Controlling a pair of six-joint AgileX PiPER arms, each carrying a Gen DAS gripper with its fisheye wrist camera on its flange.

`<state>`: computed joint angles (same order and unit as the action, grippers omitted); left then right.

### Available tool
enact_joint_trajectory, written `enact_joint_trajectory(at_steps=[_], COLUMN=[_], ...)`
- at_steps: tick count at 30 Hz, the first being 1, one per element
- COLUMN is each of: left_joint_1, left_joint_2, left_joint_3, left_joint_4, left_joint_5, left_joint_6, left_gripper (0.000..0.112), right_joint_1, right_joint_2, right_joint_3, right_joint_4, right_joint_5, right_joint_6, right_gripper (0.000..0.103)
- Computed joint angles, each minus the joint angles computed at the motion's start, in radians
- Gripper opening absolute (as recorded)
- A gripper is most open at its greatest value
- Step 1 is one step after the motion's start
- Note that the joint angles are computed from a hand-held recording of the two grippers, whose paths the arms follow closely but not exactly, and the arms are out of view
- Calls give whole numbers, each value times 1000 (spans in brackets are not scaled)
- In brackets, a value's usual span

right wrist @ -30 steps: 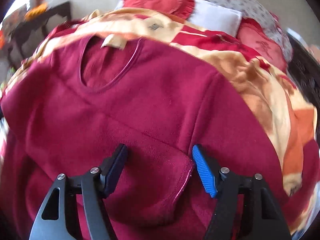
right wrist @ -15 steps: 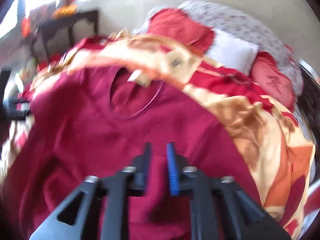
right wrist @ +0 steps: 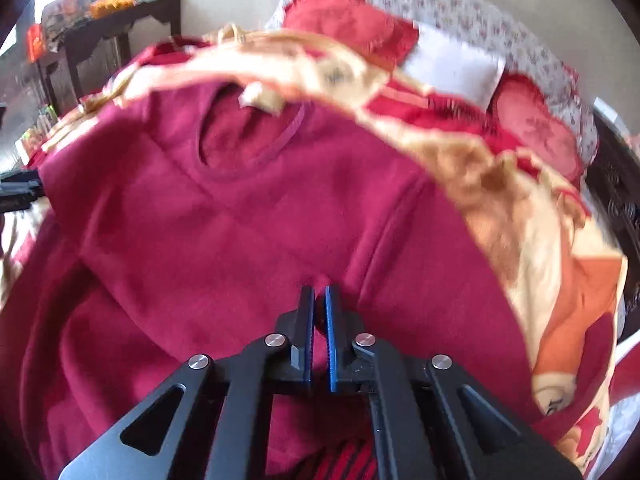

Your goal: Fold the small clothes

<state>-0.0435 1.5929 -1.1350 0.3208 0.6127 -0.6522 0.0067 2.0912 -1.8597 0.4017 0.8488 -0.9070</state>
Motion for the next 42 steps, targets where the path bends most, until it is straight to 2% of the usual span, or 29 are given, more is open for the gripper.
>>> enact_joint_trajectory(at_steps=[4, 5, 7, 8, 11, 13, 15, 16, 18, 19, 21, 23, 26, 29, 31, 33, 36, 40, 42], left_joint_1=[-1, -1, -6, -12, -36, -47, -50, -50, -60, -67, -82, -85, -81, -67, -57, -70, -86, -94, -105], left_joint_2=[-20, -21, -15, -13, -17, -27, -55, -73, -113, -125, -124, -93, -3, 123, 182, 185, 177, 152, 144], left_joint_3=[16, 19, 16, 16, 18, 16, 19, 22, 25, 21, -7, -47, -111, -190, -219, -212, -222, -211, -213], left_joint_4=[49, 48, 31, 33, 43, 45, 30, 26, 44, 61, 90, 82, 48, 1, -7, 39, 58, 65, 80], left_joint_5=[-11, -13, -4, 1, 23, 52, 77, 84, 93, 95, 106, 103, 92, 122, 126, 108, 132, 144, 157], left_joint_6=[-69, -72, -52, -51, -38, -26, -6, 0, -14, -27, -49, -48, -28, 18, 29, -5, -11, -23, -36], left_gripper=[82, 82, 82, 82, 82, 82, 82, 82, 82, 82, 82, 82, 82, 82, 87, 88, 88, 87, 87], right_joint_1=[2, 12, 49, 57, 79, 73, 58, 53, 34, 22, 4, 7, 33, 79, 84, 79, 70, 54, 59], right_joint_2=[-50, -50, -23, 2, 138, 200, 149, 117, 58, 37, 20, 41, 93, 136, 166, 165, 132, 61, 76], right_joint_3=[-4, -8, -33, -59, -205, -273, -195, -155, -96, -84, -100, -143, -187, -180, -193, -195, -183, -92, -101], right_joint_4=[112, 98, -42, -94, -310, -343, -310, -299, -225, -155, -24, 20, 30, -95, -117, -100, -101, -85, -125], right_joint_5=[-126, -167, -275, -282, -208, -126, -171, -191, -202, -181, -73, 30, 105, 46, 33, 32, 58, 13, 18], right_joint_6=[-37, -22, 99, 150, 355, 409, 399, 398, 361, 310, 206, 193, 240, 347, 380, 380, 382, 363, 398], right_gripper=[0, 0, 0, 0, 0, 0, 4, 16, 21, 21, 21, 21, 21, 21, 21, 21, 21, 21, 21])
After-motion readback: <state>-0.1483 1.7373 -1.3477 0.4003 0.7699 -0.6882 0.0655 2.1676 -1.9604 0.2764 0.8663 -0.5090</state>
